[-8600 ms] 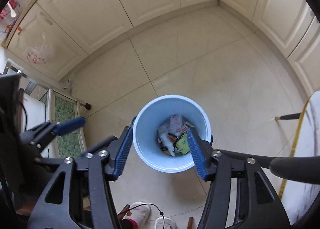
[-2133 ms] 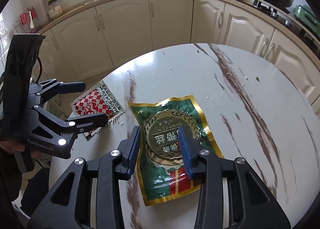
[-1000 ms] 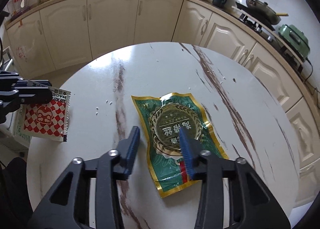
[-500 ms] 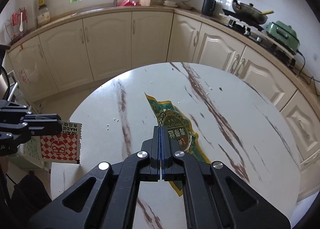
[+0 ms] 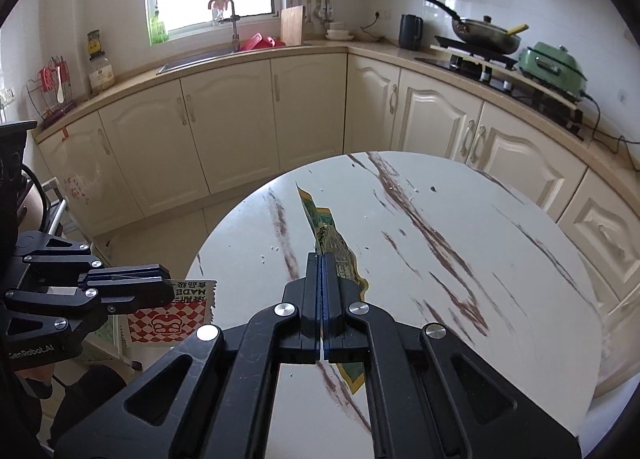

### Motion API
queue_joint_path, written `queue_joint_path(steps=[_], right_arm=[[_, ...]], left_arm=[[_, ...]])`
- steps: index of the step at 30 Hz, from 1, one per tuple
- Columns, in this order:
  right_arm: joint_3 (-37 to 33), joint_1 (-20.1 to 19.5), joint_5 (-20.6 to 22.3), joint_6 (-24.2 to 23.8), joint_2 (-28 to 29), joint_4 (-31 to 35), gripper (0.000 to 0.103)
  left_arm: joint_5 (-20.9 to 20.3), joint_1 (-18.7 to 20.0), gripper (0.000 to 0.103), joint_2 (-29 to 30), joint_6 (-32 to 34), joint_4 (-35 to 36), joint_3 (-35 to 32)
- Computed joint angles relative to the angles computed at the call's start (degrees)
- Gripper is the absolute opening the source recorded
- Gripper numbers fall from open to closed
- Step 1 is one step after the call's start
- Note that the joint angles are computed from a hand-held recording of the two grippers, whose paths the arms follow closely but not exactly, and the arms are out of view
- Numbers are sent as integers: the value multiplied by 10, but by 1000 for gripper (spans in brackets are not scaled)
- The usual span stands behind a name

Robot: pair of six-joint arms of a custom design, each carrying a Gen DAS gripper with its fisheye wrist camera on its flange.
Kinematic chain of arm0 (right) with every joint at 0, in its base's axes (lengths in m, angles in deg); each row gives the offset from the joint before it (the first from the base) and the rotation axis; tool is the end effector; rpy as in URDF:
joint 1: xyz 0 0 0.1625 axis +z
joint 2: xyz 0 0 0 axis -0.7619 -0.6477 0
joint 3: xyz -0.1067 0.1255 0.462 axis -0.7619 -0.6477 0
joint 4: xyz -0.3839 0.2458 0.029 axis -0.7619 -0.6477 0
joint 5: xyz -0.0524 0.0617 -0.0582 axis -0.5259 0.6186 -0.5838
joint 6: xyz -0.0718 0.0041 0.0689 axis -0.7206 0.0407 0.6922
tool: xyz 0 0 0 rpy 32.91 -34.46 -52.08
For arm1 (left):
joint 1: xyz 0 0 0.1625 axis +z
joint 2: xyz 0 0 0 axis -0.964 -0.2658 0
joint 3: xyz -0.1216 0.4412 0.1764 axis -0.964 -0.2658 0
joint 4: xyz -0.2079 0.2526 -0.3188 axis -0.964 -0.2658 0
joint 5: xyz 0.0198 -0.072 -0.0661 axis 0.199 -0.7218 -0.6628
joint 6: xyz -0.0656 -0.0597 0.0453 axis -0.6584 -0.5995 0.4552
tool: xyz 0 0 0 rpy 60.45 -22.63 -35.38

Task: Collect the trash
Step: 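Carry the checkered packet and green-gold packet over the blue bucket with both grippers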

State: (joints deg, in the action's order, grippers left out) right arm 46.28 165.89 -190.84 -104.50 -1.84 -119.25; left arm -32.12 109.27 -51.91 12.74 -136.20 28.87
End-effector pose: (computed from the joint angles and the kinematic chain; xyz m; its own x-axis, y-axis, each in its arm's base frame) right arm 0.3271 -0.5135 0.3508 -0.7145 -0.1503 0.6833 -0.5754 0.6818 -0.4517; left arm -0.4549 -0.5192 0.4032 -0.6814 0.6657 -0.3041 0.7281 0.5745 -0.3739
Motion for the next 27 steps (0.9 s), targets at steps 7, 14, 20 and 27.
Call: queue_joint_path(steps=[7, 14, 20, 27], right_arm=[[-21, 39, 19, 9, 19, 7, 2], [-78, 68, 84, 12, 108, 17, 2], [-141, 65, 157, 27, 217, 38, 2], [-216, 21, 196, 67, 334, 110, 2]], left_arm=[[37, -10, 0, -50, -11, -9, 21], [114, 6, 0, -122, -36, 13, 47], [168, 49, 0, -176, -81, 63, 66], [154, 138, 0, -163, -123, 94, 79]])
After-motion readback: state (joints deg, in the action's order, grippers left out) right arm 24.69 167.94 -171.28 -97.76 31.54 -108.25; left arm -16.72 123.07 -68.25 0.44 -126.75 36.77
